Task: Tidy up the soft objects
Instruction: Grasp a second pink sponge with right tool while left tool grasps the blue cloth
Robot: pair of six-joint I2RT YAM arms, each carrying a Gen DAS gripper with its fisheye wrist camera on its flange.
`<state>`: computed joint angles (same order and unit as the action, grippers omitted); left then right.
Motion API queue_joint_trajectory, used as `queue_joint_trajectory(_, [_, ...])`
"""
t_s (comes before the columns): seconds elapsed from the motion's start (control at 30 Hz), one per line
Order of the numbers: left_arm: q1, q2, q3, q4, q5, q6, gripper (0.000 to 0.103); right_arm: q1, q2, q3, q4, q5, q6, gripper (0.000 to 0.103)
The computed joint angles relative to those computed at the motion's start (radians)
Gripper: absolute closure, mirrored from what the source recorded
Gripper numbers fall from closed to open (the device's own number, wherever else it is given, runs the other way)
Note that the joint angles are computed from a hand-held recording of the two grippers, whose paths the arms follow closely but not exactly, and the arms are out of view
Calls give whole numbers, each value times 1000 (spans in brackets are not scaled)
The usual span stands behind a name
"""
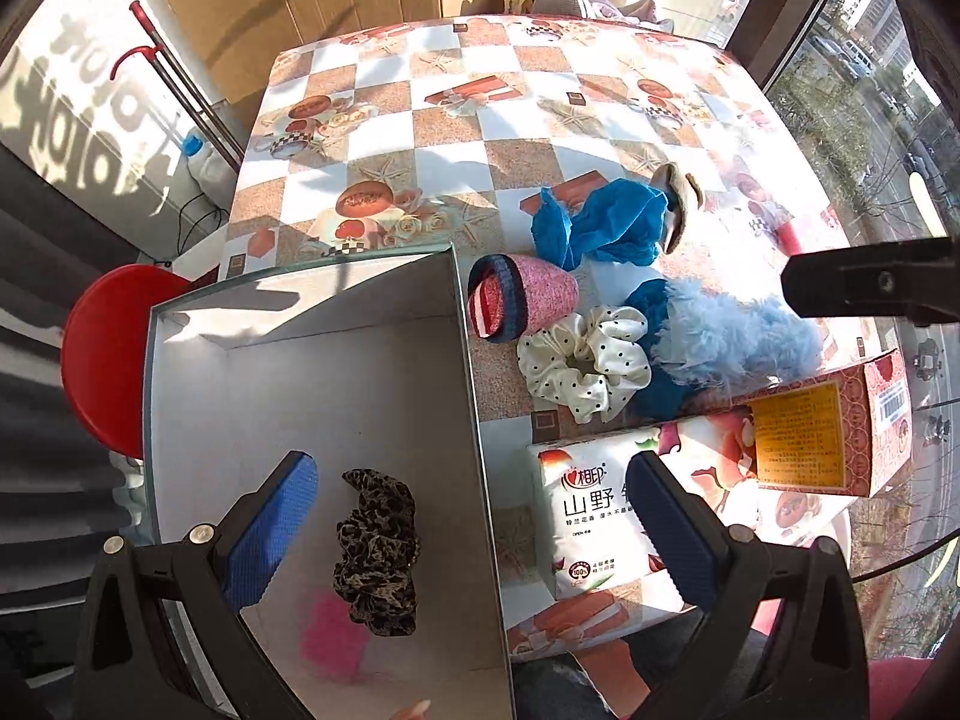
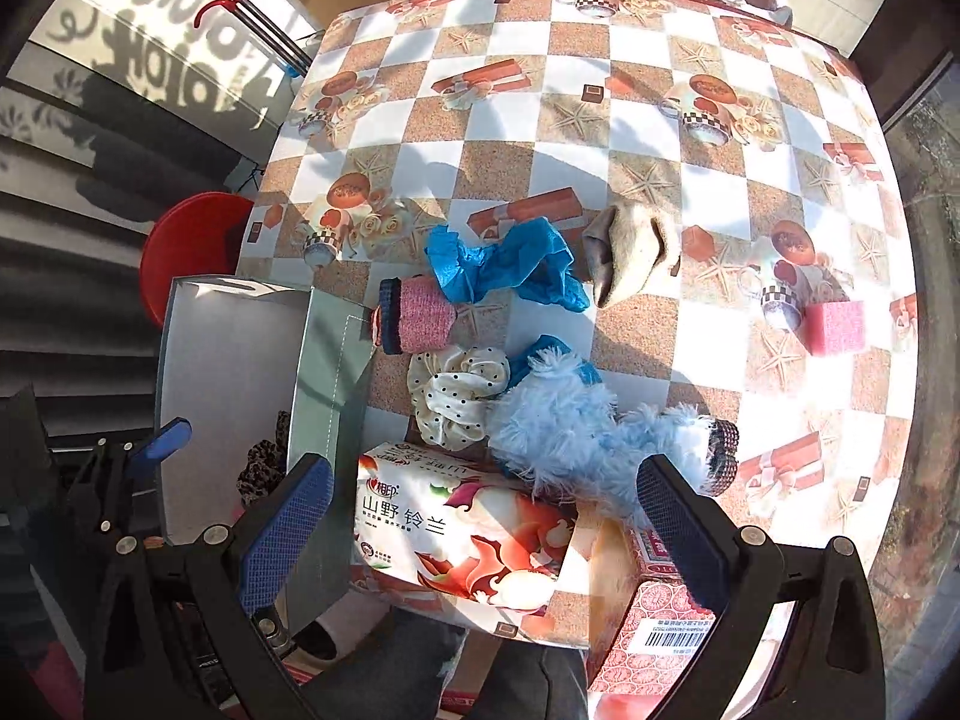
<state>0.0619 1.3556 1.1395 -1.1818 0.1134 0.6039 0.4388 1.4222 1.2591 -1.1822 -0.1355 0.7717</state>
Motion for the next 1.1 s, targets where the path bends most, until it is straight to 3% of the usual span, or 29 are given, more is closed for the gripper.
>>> queue_joint_trajectory(0.3, [-299,199,109,95,-98,-144,0,-366,-196,-136,-112,-66,-180,1])
queue_joint_trajectory(0.57, [-425,479,290,111,-140,-248,0,-703,-211,-253,-111,-75,-417,1])
queue_joint_trajectory(0.73, [-473,608,352,115,-156,-291,0,-811,-124,-341,2,-13,-552,1])
queue_joint_trajectory(0.97, [-497,725,398,147,-179,-331,0,-897,89,-397,265,111,-717,1])
queue_joint_trajectory(1.1, [-504,767,430,143,-173,-346,0,-940,190,-402,393,119,-819,1])
